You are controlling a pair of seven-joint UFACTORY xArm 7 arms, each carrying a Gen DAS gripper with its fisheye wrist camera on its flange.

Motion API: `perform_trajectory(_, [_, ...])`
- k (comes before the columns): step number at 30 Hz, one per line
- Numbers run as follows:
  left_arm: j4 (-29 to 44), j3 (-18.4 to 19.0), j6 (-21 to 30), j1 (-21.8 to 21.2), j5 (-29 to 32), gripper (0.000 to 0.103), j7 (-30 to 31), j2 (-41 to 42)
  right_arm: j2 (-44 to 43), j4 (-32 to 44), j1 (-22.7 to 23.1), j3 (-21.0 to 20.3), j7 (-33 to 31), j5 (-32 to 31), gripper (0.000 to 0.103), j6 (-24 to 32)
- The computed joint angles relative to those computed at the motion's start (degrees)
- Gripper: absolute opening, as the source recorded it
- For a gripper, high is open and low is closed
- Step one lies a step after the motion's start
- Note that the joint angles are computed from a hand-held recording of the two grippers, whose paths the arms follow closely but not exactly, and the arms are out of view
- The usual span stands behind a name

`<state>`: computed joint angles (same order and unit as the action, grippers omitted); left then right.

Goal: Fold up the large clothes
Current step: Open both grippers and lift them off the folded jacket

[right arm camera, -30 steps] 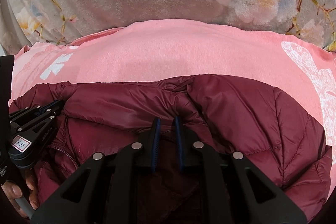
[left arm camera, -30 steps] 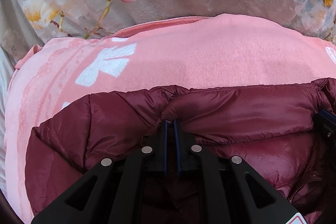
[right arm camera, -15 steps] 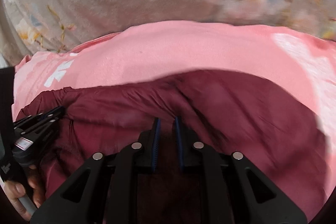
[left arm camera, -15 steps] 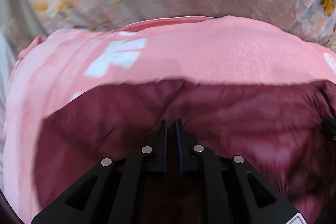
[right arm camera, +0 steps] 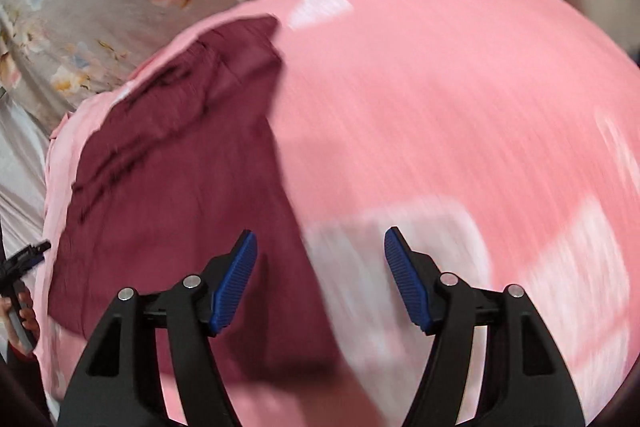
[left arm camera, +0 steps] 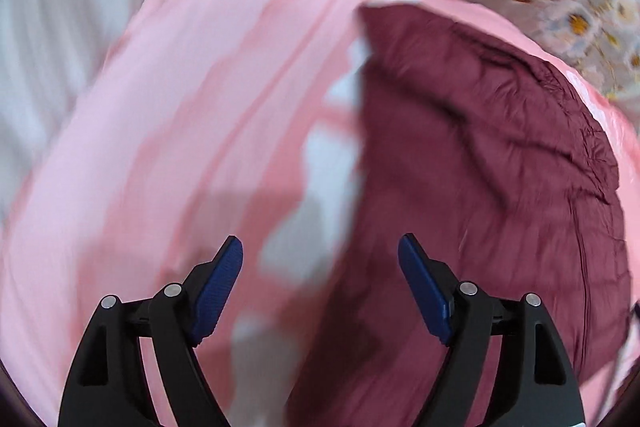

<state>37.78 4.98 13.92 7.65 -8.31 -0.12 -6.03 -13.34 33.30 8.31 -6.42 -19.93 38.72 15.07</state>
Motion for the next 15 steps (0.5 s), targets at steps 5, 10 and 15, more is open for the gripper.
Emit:
perform_trajectory(5, [-5.87, 5.85, 3.76, -4.83, -21.02, 0.077, 13.58, -4.88, -3.89, -2.79, 6.73, -5.69, -11.26, 18.08, 0.064, 3.96])
perform_trajectory(10, [-5.4, 8.53, 7.18, -8.22, -35.52, 0.065, 22.3, -6.43, -0.13, 0.16, 7.85, -3.67, -17.05, 32.23, 0.065, 3.44])
perform_trajectory(15, [-6.89, 4.17, 7.8, -5.29, -32.25, 0.004, 18.15, -9.02, 0.41, 1.86, 5.62, -2.1, -19.84, 40.26, 0.011, 7.25])
